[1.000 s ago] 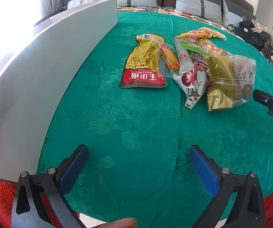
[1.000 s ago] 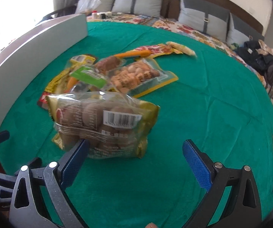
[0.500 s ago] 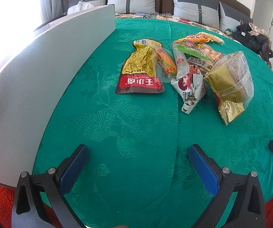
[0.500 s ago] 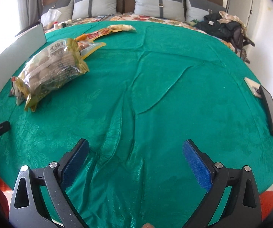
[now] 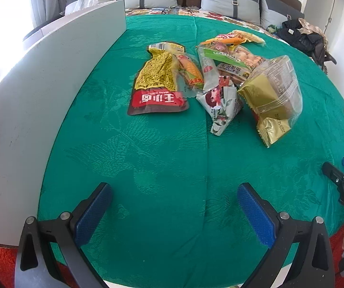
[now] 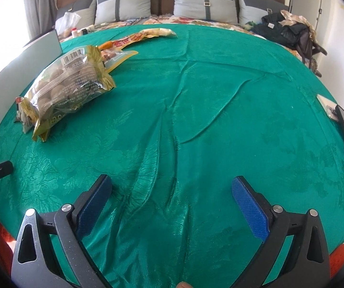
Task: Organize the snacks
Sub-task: 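Move the left tool toward the small white-and-red snack packet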
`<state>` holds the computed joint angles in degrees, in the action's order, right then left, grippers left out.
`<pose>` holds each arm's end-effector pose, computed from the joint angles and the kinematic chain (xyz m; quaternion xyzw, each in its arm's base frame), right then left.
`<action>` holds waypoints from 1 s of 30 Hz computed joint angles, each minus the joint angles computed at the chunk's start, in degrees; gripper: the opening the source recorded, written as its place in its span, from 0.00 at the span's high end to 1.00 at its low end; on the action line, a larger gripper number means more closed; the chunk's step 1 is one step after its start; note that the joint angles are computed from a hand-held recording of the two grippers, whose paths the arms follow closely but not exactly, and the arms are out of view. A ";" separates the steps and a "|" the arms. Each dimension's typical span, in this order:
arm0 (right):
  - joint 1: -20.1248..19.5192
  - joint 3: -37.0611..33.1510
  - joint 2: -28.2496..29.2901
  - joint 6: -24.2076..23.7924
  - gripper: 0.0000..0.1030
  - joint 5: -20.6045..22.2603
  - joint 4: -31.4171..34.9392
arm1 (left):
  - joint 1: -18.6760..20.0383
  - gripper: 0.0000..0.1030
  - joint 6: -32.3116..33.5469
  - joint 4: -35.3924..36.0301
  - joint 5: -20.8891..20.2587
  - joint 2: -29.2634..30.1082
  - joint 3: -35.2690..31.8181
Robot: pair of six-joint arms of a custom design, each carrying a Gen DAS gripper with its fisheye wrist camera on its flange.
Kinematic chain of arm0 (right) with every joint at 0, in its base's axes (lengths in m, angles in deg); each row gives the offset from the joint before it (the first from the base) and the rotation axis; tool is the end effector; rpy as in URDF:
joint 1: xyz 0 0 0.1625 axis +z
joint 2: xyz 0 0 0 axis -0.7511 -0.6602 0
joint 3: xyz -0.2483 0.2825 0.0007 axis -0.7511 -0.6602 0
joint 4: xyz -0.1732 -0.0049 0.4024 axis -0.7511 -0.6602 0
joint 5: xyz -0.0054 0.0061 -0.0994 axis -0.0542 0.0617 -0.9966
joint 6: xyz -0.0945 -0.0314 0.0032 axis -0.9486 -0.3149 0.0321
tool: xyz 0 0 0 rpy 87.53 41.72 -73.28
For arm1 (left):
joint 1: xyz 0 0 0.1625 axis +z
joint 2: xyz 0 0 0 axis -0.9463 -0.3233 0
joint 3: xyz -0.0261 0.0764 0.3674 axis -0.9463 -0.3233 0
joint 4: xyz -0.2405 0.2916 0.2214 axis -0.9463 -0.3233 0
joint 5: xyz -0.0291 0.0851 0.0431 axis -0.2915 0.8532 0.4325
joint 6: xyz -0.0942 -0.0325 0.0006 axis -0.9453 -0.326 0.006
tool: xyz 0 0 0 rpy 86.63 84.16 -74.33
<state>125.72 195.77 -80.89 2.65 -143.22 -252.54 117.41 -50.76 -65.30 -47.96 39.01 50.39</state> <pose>-0.0325 -0.5122 0.2907 0.0509 -0.8725 0.2950 0.3861 -0.2841 -0.5872 -0.0251 0.1925 0.9121 -0.1997 0.3019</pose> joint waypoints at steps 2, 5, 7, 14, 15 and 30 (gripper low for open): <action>0.02 0.02 -0.03 0.00 0.01 0.05 -0.03 | -0.05 0.00 0.90 0.97 1.05 1.37 -1.97; -0.12 0.23 0.02 -0.36 0.01 0.36 -0.66 | -0.56 0.00 2.22 2.61 5.00 4.02 -5.18; -0.18 0.31 -0.11 -0.50 0.01 0.51 -0.56 | -0.57 0.00 2.60 3.24 5.65 5.29 -6.99; -0.27 0.55 -0.23 -0.80 0.01 0.78 -0.78 | -0.91 0.00 1.56 5.15 5.68 8.73 -11.59; -0.28 0.57 -0.25 -0.81 0.01 0.80 -0.77 | -0.94 0.00 1.56 5.28 5.51 9.01 -11.96; -0.20 0.71 -0.39 -0.88 0.01 0.98 -1.08 | -0.62 0.00 1.21 4.09 4.83 8.64 -11.47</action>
